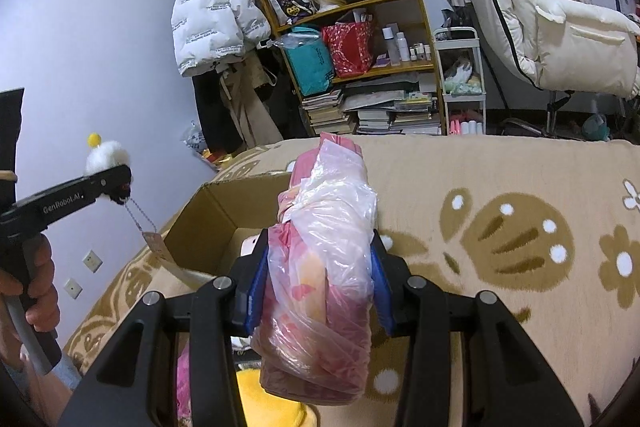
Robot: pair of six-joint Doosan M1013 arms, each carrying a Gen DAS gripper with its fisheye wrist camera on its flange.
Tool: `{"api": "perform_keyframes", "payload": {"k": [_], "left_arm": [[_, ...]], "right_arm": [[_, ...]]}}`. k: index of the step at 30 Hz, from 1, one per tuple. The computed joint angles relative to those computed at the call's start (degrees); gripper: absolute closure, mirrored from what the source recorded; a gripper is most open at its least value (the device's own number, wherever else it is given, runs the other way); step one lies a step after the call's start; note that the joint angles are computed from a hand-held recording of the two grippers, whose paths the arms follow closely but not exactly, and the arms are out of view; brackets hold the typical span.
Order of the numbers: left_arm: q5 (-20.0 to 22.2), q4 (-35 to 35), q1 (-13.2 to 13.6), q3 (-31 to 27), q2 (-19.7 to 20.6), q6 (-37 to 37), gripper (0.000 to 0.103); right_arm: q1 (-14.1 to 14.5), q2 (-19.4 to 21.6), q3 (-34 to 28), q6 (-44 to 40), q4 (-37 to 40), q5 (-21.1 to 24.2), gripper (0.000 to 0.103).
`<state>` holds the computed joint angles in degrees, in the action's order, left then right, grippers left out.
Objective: Organize soft objects
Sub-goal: 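Lift both held items and carry them over the box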
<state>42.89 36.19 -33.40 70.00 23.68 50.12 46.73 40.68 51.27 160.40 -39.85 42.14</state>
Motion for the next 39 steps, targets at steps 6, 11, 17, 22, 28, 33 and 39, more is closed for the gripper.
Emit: {"api": "perform_keyframes", "payload": {"k": [6,11,17,22,28,33,39], "left_arm": [[0.0,0.7,0.2,-3.8,2.2,1.5,0.070],[-0.4,-2.0,0.6,-6.4,3.8,3.6,0.070],[-0.7,-6.3,0.8,-7.3,4.7,6.8,0.070],[-0.3,-9.7,0.9,-8.2,5.8,9.6,0.069],[1.4,-12.6,0.8,-8.7,6.9,12.4,0.069],[3.0,-16.2,1.2,-9.7,8.0,14.6,0.069],[7.7,-16.7,1.3,-11.7,9.8,15.0,0.069]], "right_arm": [[-0.4,1.3,-2.4,-2.1,0.8,0.7,0.056],[-0.8,1.9,-3.6,-3.1,2.0,1.4,0.056],[-1.5,2.6,-5.0,-4.3,4.0,3.4,0.056],[-2.1,3.0,-5.3,-5.1,5.5,2.8,0.056],[-2.4,3.6,-6.0,-7.0,7.3,2.0,0.056],[-2.5,4.6,-7.5,-9.3,9.9,2.0,0.056],[-2.8,6.3,-10.0,-12.8,12.9,2.9,0.056]]}}
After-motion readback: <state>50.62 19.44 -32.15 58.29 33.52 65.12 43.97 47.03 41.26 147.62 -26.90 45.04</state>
